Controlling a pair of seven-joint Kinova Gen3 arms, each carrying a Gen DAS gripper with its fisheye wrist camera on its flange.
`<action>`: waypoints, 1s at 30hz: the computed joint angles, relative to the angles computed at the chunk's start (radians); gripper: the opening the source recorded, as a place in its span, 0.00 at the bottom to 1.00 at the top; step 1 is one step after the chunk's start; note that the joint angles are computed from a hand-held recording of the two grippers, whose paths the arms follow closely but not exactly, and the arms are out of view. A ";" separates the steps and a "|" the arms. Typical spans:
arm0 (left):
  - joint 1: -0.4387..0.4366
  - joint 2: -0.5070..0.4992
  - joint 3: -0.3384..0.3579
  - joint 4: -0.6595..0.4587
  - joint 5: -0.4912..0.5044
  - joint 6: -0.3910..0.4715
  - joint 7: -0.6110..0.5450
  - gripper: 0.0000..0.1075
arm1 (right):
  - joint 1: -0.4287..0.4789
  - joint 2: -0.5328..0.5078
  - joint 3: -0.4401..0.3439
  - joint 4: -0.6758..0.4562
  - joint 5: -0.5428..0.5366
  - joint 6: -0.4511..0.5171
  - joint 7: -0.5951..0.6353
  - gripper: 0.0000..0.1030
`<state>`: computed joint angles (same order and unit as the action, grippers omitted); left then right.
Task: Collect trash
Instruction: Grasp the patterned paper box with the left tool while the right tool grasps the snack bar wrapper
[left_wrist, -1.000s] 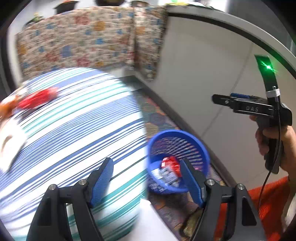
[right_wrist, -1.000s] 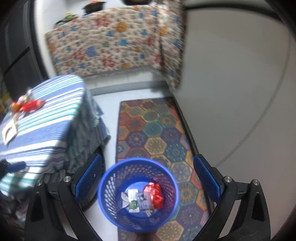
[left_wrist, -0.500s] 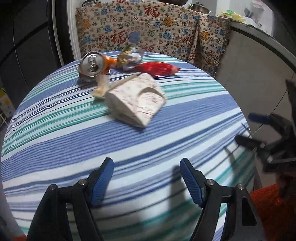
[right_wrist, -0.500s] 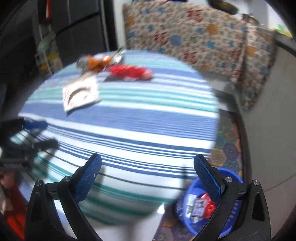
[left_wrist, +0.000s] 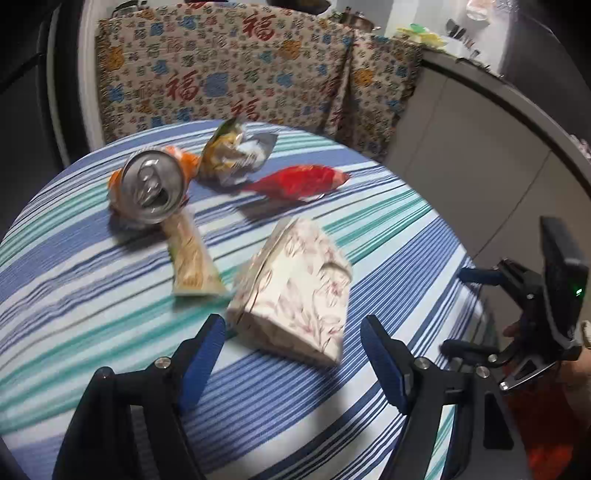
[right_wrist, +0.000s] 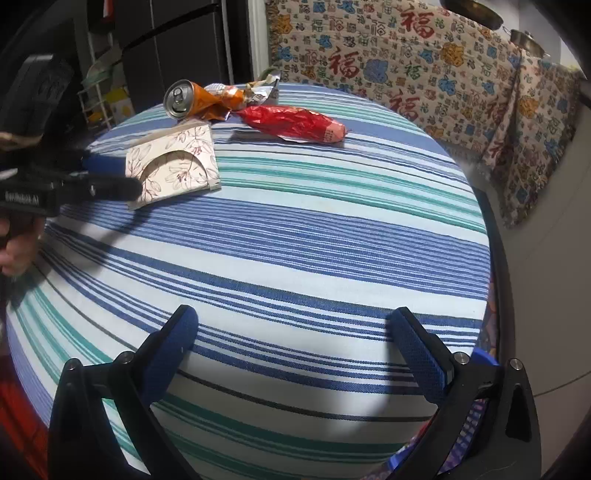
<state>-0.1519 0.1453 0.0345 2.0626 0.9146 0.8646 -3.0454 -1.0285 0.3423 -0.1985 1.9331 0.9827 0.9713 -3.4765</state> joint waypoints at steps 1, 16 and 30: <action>-0.006 0.015 0.010 -0.020 -0.005 0.020 -0.001 0.72 | -0.003 -0.001 0.000 0.001 0.003 0.002 -0.003 1.00; 0.028 -0.046 0.009 0.055 0.001 -0.104 0.079 0.36 | -0.012 0.000 -0.008 0.012 0.027 0.011 -0.032 1.00; -0.036 -0.180 -0.149 0.196 0.002 -0.300 0.117 0.42 | 0.036 0.010 -0.004 -0.075 -0.081 -0.035 0.119 0.98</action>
<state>-0.1875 -0.0349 -0.1144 2.2586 0.9171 0.5650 -2.9285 -0.9929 0.3518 -0.2027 1.8583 0.9017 0.9365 -3.3577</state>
